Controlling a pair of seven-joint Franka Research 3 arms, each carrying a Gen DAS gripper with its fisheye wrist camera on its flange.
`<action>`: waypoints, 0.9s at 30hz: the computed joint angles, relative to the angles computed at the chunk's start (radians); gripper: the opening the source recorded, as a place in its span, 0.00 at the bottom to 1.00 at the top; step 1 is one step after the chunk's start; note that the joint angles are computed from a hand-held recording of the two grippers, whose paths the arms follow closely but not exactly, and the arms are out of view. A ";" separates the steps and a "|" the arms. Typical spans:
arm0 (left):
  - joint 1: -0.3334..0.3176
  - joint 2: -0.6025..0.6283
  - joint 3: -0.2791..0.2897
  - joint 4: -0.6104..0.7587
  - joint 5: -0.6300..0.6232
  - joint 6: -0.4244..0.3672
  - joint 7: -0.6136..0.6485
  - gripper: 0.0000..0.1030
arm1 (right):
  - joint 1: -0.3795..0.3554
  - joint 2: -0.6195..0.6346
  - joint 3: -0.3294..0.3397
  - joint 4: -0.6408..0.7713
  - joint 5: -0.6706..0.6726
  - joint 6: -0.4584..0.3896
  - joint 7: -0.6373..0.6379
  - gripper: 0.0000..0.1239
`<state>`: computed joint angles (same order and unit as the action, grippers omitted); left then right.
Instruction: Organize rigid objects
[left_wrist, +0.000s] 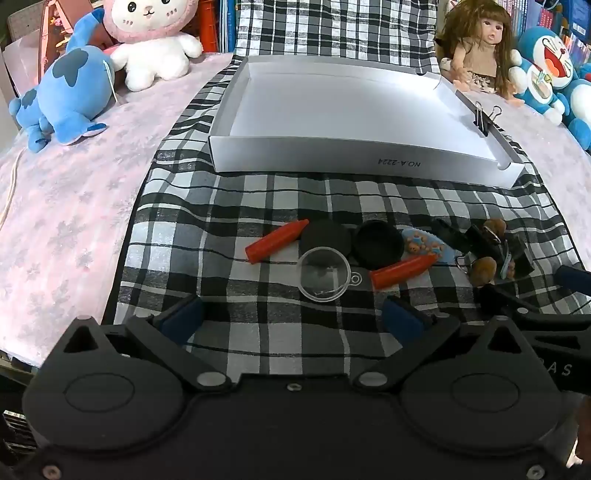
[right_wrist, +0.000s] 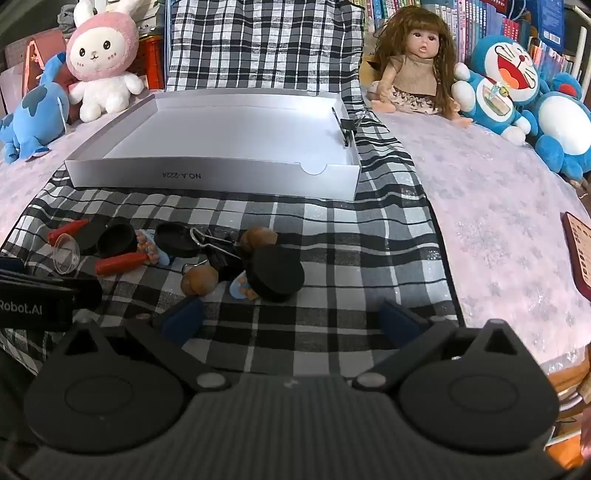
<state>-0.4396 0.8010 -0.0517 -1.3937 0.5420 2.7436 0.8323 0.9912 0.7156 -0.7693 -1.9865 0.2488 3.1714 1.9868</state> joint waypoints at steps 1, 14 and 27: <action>-0.001 0.000 0.002 0.000 0.001 0.001 -0.002 1.00 | 0.001 0.001 -0.003 0.002 -0.001 -0.007 -0.001 0.83; 0.000 0.000 -0.001 0.001 -0.003 -0.004 0.001 1.00 | -0.023 -0.014 0.019 0.008 -0.014 -0.016 -0.006 0.83; 0.023 -0.006 -0.003 -0.016 -0.013 0.013 0.024 1.00 | -0.025 -0.014 0.027 -0.002 0.002 0.011 -0.026 0.83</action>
